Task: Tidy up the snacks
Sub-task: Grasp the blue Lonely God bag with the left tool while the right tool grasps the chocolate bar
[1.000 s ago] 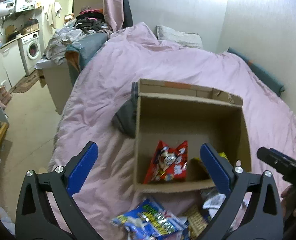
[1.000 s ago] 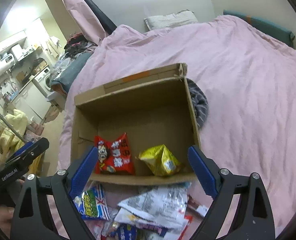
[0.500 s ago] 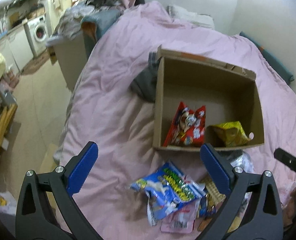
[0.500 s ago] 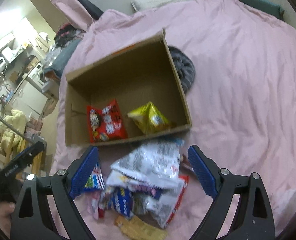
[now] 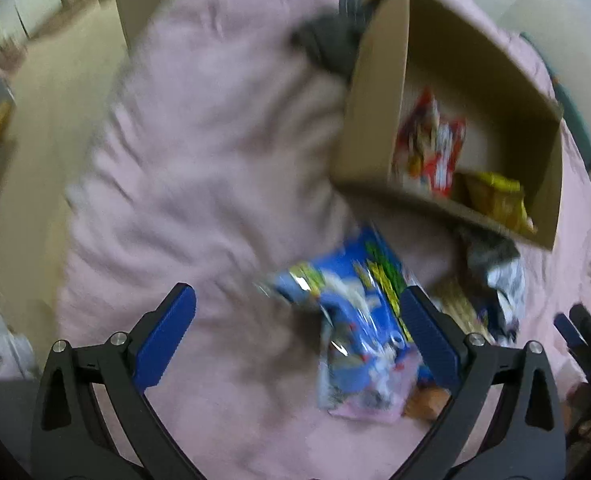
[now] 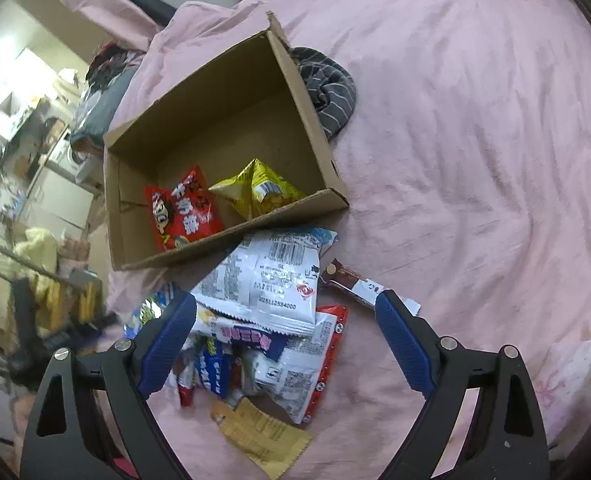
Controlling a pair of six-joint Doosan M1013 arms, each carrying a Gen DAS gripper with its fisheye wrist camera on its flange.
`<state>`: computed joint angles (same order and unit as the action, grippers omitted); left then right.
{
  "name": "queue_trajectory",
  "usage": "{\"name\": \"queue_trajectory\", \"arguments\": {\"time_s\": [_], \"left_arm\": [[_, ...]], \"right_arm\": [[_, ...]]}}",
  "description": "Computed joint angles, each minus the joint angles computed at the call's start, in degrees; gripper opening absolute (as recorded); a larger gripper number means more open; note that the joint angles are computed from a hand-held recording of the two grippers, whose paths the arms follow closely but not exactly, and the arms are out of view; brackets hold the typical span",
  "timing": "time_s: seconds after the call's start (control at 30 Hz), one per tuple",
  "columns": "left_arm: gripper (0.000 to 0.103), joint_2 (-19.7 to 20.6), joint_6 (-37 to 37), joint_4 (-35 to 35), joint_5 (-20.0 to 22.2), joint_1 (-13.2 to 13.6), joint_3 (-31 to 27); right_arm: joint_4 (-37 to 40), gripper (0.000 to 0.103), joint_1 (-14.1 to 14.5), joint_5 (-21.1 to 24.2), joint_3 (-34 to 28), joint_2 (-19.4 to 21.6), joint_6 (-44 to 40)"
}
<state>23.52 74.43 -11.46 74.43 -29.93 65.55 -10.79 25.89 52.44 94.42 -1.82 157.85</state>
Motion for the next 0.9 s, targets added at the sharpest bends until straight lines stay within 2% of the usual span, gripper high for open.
{"name": "queue_trajectory", "arguments": {"time_s": [0.07,0.23,0.3,0.37,0.4,0.47,0.5,0.53,0.63,0.73,0.9], "left_arm": [[0.101,0.86,-0.01,-3.06,1.92,-0.06,-0.06],[0.099,1.85,2.18,-1.38,2.22,-2.24,-0.26],[0.089,2.11,3.60,-2.13,2.34,-2.72,-0.30],[0.061,2.46,4.42,-2.53,3.02,-3.05,-0.35],[0.060,2.46,4.35,-3.20,2.95,-2.98,-0.20],[0.046,2.09,3.69,-3.54,2.11,-2.79,0.15],[0.043,1.87,3.82,-3.80,1.76,-2.59,0.21],[0.039,1.61,3.95,-3.88,1.15,-2.40,0.29],[0.033,0.44,3.41,-2.79,-0.60,-2.32,0.85],[0.032,-0.43,3.11,-4.31,-1.34,-1.86,1.39],[0.031,-2.36,3.53,-4.56,-2.63,-1.42,2.08]], "right_arm": [[0.10,0.093,-0.29,-0.07,-0.17,0.18,0.08],[1.34,0.093,-1.40,-1.29,0.67,-0.20,1.80],[1.51,0.093,-1.89,-1.93,1.40,-0.74,3.38],[1.16,0.093,-2.31,-1.84,1.92,-1.11,4.99],[0.59,0.093,-2.49,-1.04,2.14,-1.23,6.37],[0.32,0.093,-2.87,2.07,1.94,-0.91,7.24],[0.84,0.093,-3.34,5.03,1.72,-0.43,7.49],[2.15,0.093,-3.91,6.04,1.92,-0.27,7.39],[6.68,0.084,-5.54,8.15,2.45,0.56,5.53],[9.90,0.075,-6.57,8.86,2.53,1.77,3.20],[9.66,0.074,-6.49,13.05,0.05,4.75,0.03]]}}
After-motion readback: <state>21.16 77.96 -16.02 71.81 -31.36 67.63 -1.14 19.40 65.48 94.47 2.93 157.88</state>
